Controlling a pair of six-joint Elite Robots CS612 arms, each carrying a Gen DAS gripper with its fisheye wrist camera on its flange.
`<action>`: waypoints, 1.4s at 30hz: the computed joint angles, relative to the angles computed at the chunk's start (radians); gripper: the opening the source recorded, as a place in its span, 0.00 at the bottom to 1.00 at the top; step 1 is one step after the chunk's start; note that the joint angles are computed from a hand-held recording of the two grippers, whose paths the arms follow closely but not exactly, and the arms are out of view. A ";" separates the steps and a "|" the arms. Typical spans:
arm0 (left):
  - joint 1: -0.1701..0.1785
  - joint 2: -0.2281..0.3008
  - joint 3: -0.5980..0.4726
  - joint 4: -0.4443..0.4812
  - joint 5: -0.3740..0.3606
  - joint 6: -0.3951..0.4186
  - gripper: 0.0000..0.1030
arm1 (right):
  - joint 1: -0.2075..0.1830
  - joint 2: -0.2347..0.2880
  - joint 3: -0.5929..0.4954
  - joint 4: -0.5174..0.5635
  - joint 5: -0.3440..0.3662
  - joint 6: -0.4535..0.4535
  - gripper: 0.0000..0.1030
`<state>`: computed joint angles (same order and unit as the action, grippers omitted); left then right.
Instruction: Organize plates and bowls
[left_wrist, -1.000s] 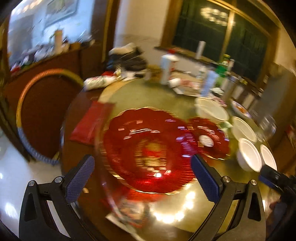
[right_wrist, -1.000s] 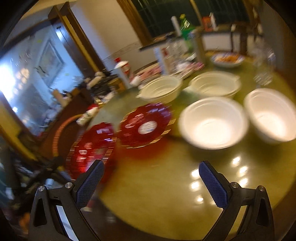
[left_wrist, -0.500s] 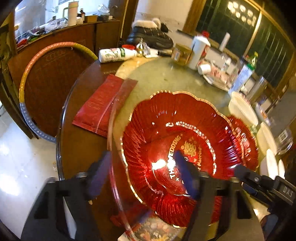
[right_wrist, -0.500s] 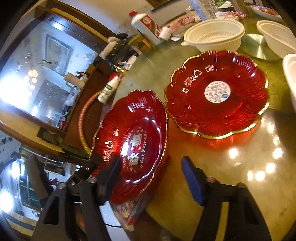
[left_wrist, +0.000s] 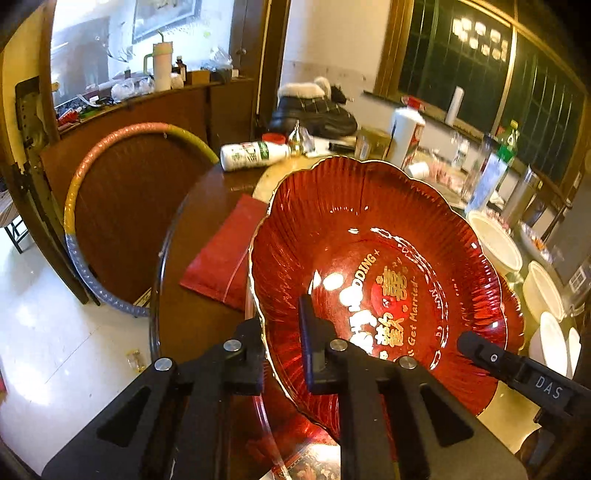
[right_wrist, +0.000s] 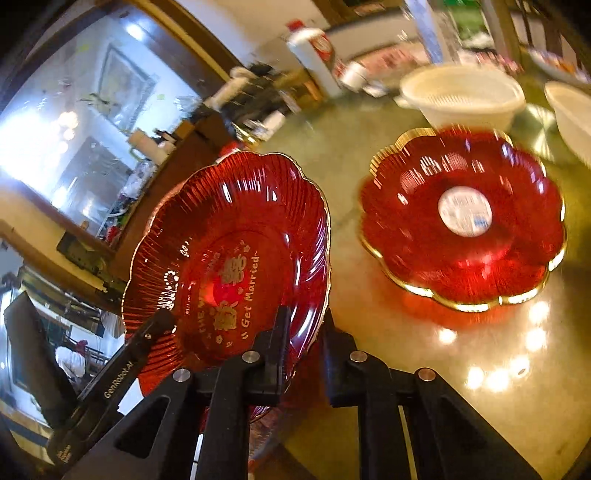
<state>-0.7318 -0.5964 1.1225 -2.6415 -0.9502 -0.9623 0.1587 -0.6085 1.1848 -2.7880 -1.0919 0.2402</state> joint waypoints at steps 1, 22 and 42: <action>0.000 -0.003 0.006 -0.005 0.001 -0.004 0.12 | 0.001 -0.003 0.003 -0.012 -0.004 -0.006 0.14; 0.023 0.021 0.000 0.041 -0.196 -0.069 0.14 | 0.003 0.009 -0.004 0.084 -0.032 -0.022 0.19; 0.017 0.088 -0.255 -0.031 -0.269 0.282 0.85 | -0.111 -0.044 0.143 -0.173 0.009 0.341 0.69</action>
